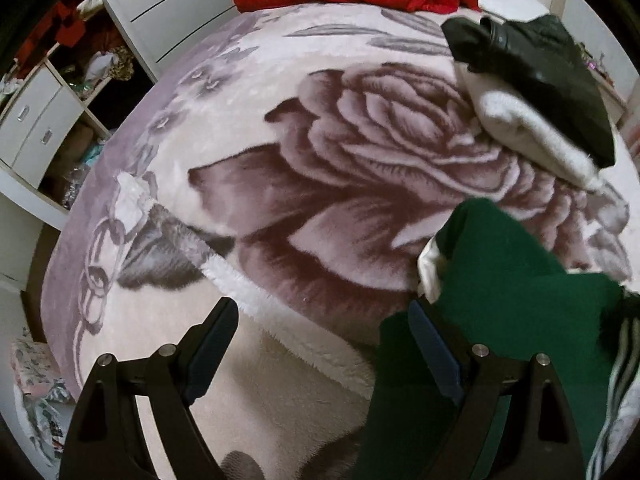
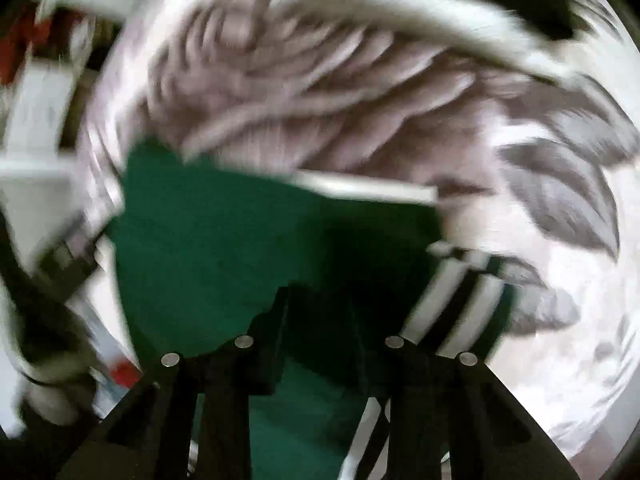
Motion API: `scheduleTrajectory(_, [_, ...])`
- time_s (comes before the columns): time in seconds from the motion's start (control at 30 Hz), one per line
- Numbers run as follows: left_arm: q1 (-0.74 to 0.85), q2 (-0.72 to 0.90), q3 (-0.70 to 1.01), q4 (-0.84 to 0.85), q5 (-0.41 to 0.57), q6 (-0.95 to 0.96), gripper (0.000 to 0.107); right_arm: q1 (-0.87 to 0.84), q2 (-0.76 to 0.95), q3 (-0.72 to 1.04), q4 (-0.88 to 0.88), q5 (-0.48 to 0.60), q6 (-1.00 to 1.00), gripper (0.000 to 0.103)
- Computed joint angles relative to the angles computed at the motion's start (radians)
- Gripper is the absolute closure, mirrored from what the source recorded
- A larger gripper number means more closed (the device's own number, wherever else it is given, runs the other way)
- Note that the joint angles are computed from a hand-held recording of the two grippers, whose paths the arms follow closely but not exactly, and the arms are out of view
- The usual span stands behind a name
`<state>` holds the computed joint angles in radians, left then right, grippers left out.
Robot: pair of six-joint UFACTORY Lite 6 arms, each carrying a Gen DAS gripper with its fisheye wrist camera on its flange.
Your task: Fold large clothes
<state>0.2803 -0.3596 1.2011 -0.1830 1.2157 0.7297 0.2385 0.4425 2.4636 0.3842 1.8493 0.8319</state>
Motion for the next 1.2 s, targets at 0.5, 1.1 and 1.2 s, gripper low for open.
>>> scheduleTrajectory(0.5, [-0.224, -0.032, -0.062, 0.068, -0.073, -0.14, 0.02, -0.209, -0.544, -0.754, -0.058, -0.275, 0.029, 0.09])
scheduleTrajectory(1.1, [-0.11, -0.079, -0.023, 0.096, 0.027, -0.112, 0.02, -0.681, -1.013, -1.194, 0.335, -0.076, -0.074, 0.034])
scheduleTrajectory(1.2, [-0.004, -0.183, -0.091, 0.078, 0.054, -0.008, 0.02, -0.378, -1.153, -1.369, 0.385, -0.221, 0.152, 0.034])
